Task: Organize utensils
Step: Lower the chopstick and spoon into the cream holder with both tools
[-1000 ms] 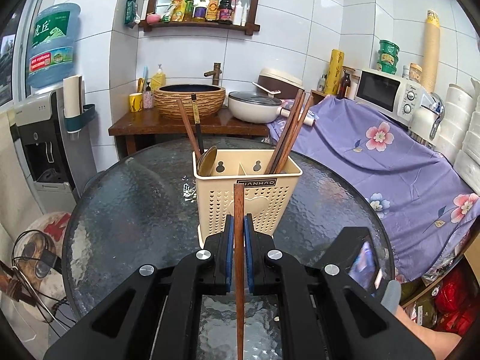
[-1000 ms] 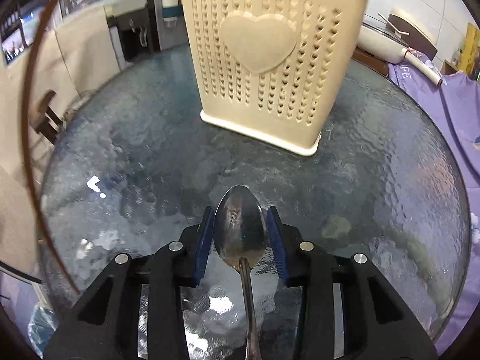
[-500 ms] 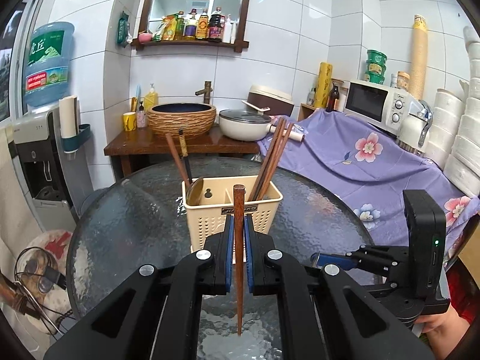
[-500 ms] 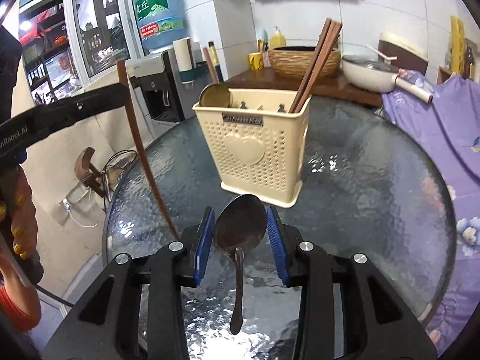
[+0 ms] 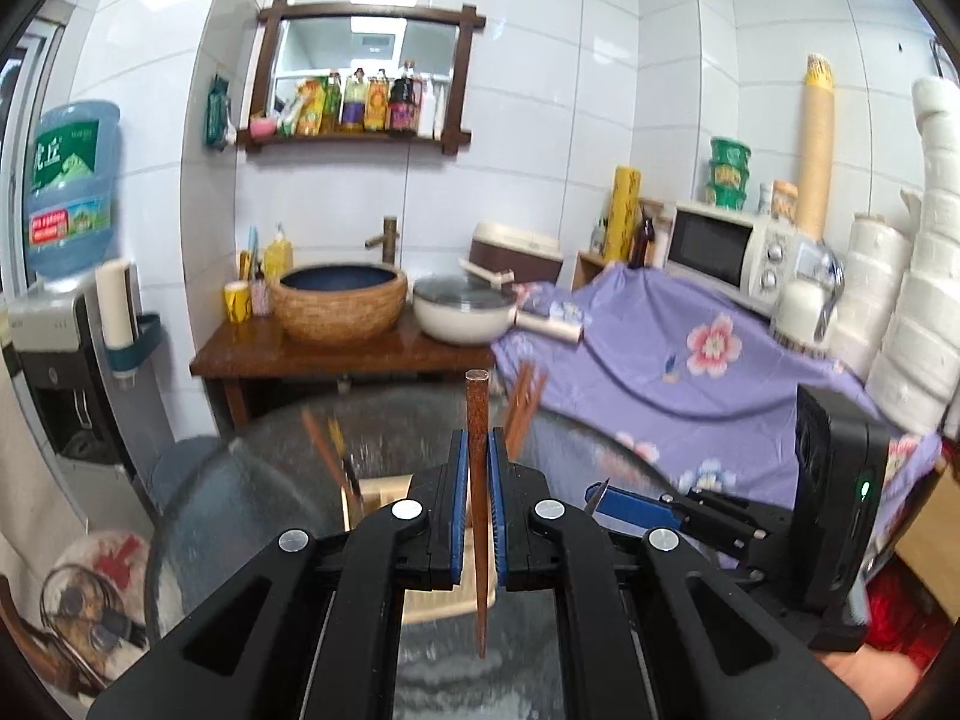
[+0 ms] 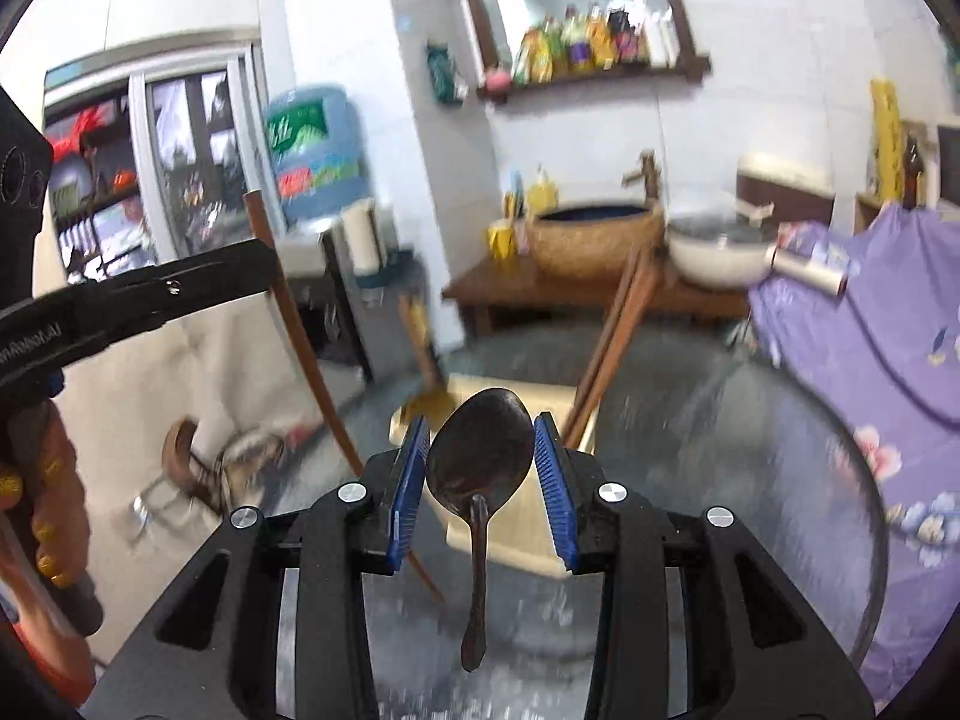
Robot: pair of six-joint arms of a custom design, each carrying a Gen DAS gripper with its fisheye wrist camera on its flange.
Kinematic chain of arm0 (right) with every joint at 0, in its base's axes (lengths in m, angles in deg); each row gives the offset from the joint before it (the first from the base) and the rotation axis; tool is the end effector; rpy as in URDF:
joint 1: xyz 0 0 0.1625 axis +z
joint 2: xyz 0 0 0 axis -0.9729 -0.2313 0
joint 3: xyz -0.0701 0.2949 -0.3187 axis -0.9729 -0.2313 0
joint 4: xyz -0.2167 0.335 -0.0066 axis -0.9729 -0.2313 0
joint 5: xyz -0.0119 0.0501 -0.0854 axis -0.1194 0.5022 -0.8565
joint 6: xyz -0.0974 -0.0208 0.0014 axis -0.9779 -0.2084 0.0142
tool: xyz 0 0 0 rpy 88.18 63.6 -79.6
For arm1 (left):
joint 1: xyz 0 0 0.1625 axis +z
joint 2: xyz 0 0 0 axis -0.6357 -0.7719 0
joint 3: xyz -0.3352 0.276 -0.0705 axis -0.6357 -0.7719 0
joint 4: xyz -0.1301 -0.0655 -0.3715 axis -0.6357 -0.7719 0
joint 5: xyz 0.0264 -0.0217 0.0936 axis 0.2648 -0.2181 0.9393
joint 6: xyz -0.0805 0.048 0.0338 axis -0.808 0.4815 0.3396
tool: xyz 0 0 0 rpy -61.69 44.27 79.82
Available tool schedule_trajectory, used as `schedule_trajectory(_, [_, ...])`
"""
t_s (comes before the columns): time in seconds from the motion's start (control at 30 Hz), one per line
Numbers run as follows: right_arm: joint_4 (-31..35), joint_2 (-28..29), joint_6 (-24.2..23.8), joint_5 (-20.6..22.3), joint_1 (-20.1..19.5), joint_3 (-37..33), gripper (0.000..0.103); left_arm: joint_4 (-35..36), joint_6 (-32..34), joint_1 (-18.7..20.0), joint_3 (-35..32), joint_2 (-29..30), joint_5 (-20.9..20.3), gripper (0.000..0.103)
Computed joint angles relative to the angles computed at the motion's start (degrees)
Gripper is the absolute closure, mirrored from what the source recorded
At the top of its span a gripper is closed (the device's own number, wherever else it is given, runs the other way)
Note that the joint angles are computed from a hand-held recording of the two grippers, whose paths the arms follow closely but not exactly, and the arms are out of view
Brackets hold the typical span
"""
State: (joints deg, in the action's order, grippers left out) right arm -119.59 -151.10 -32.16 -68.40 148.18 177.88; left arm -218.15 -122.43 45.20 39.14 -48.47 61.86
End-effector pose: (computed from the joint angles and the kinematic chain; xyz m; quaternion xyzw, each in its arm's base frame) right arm 0.0512 -0.3915 0.3923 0.4219 -0.8388 0.3411 0.0457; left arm -0.5126 -0.2795 0.0142 0.2001 0.7860 -0.5168 0.2738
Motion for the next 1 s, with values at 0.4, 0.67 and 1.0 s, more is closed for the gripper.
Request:
schedule_trajectory(0.4, [-33.4, 17.0, 9.7, -4.4, 12.7, -2.7, 0.066, 20.0, -8.3, 6.5, -9.6, -1.5, 9.3, 0.096])
schedule_trajectory(0.67, [-39.7, 23.8, 6.5, -6.9, 7.6, 0.1, 0.066, 7.0, -3.9, 9.5, -3.6, 1.0, 3.8, 0.096])
schedule_trajectory(1.0, [-40.7, 25.9, 2.3, -9.7, 4.7, 2.5, 0.066, -1.2, -1.3, 11.7, -0.1, 3.6, -1.5, 0.096])
